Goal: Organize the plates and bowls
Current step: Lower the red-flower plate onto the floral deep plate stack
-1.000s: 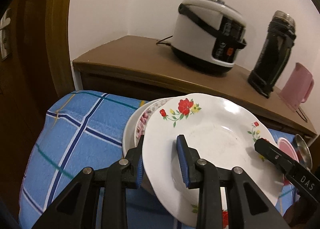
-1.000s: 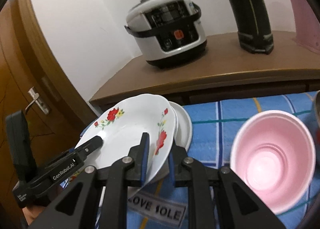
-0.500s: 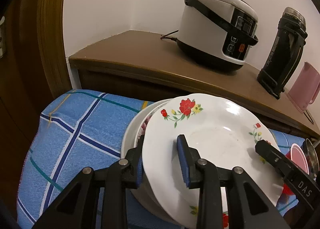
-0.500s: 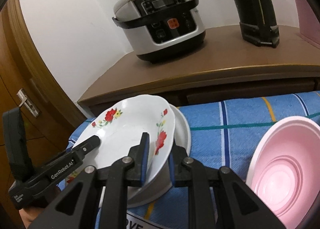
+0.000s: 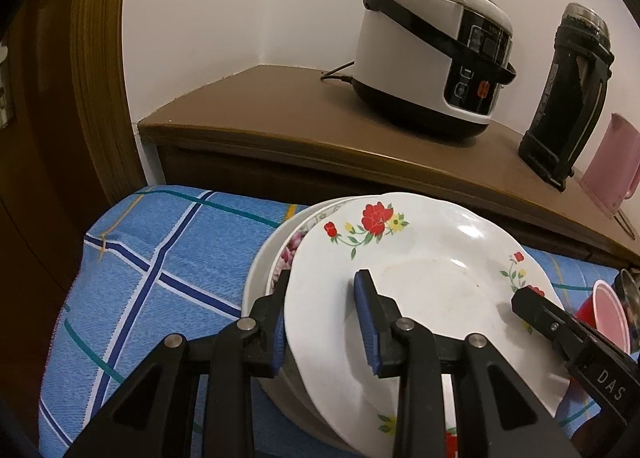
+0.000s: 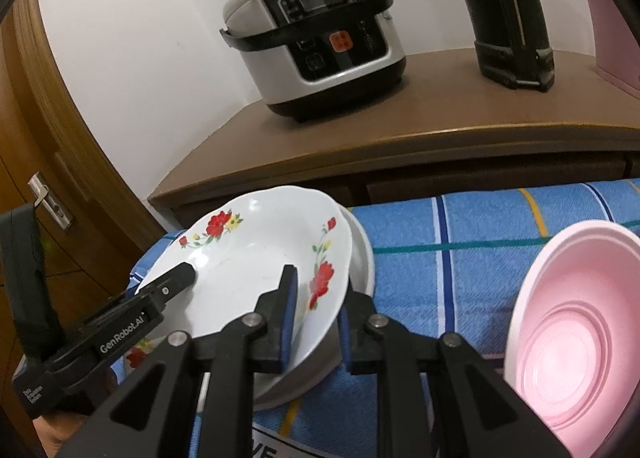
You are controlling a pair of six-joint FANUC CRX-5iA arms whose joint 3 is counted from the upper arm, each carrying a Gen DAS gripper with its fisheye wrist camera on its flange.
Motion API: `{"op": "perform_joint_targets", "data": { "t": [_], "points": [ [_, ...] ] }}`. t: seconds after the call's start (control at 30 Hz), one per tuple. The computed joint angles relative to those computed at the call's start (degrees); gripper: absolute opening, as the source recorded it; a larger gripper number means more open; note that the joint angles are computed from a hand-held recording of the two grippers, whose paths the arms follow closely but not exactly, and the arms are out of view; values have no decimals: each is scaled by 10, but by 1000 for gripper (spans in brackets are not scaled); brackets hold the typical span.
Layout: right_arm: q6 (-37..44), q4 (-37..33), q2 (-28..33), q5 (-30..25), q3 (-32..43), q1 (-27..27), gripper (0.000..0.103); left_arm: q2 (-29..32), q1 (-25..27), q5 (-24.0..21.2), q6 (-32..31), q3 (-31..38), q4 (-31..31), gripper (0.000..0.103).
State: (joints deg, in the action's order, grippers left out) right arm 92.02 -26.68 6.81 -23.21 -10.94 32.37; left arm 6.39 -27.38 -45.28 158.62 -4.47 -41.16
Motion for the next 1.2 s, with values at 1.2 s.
{"op": "perform_joint_targets", "data": {
  "t": [1.2],
  "points": [
    [-34,37,26,-9,18,5,22,12,-8,-22,7,15,-10,33]
  ]
}}
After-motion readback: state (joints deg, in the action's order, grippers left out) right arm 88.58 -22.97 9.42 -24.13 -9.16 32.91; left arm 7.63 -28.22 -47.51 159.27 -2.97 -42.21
